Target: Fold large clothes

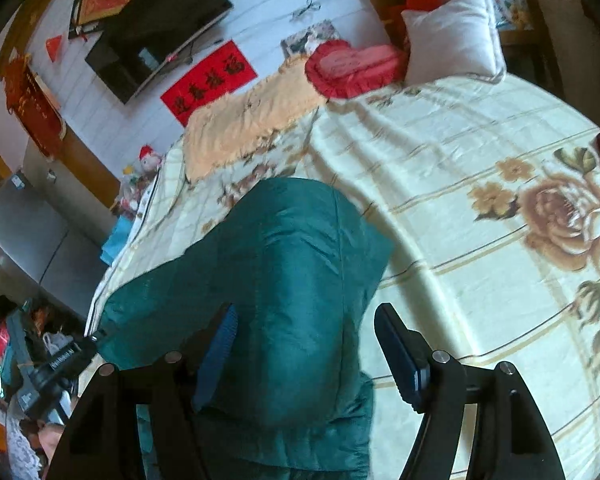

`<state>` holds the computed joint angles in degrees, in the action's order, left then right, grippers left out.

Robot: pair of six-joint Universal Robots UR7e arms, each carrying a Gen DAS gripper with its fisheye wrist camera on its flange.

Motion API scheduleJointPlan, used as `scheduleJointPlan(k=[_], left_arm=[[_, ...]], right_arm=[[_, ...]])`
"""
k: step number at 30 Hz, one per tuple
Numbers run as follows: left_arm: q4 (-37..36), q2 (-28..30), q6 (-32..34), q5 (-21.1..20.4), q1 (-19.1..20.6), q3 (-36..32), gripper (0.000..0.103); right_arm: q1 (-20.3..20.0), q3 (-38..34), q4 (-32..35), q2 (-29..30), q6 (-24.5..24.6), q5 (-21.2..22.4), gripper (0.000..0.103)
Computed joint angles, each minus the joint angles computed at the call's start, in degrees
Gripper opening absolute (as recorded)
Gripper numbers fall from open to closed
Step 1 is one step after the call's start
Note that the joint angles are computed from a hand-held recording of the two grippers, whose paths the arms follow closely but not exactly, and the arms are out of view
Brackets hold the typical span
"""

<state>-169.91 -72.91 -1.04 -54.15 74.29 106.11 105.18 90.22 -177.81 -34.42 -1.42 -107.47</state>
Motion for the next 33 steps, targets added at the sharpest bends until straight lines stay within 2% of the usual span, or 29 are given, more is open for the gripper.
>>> scheduleJointPlan(k=[5, 11, 15, 18, 21, 24, 25, 26, 27, 28, 29, 31, 33], left_arm=[[0.6, -1.5, 0.6, 2.3, 2.7, -0.1, 0.011], [1.7, -2.1, -0.4, 2.1, 6.3, -0.4, 0.011], [2.1, -2.7, -0.5, 1.5, 6.8, -0.4, 0.011], [1.7, -2.6, 0.3, 2.5, 6.4, -0.1, 0.011], [2.0, -2.4, 0.3, 3.1, 6.2, 0.2, 0.011], [2.4, -1.9, 0.4, 3.6, 6.2, 0.2, 0.011], [2.4, -1.9, 0.6, 3.6, 6.3, 0.1, 0.011], [2.2, -1.8, 0.9, 3.8, 6.2, 0.2, 0.011], [2.1, -1.7, 1.2, 3.7, 6.3, 0.1, 0.011], [2.0, -1.7, 1.3, 3.5, 6.3, 0.1, 0.011], [2.0, -1.5, 1.4, 3.3, 6.4, 0.0, 0.011], [1.7, -0.9, 1.7, 3.1, 6.7, -0.4, 0.012], [2.0, 0.4, 2.0, 2.9, 7.2, -1.0, 0.02]], right_arm=[[0.6, -3.0, 3.2, 3.4, -0.2, -0.3, 0.069], [1.5, -6.9, 10.5, 6.9, -1.8, -3.0, 0.069], [1.7, -6.4, 6.6, 6.2, -2.6, -4.6, 0.07], [1.7, -8.1, 7.3, 6.5, -0.3, -6.6, 0.073], [2.4, -10.6, 8.6, 8.0, -1.2, -7.4, 0.073], [3.7, -16.5, 14.9, 11.7, -0.3, -13.4, 0.073], [3.7, -18.5, 17.8, 12.8, 1.3, -14.4, 0.073], [3.1, -19.6, 19.3, 13.3, 2.9, -13.4, 0.072], [2.7, -19.2, 18.5, 13.2, 3.2, -12.0, 0.069], [2.5, -18.9, 17.2, 13.3, 2.4, -11.9, 0.051], [2.8, -18.8, 15.9, 13.6, 0.6, -13.7, 0.038], [3.1, -17.4, 12.5, 13.4, -2.9, -15.2, 0.029], [2.9, -16.7, 11.1, 13.5, -3.7, -16.9, 0.027]])
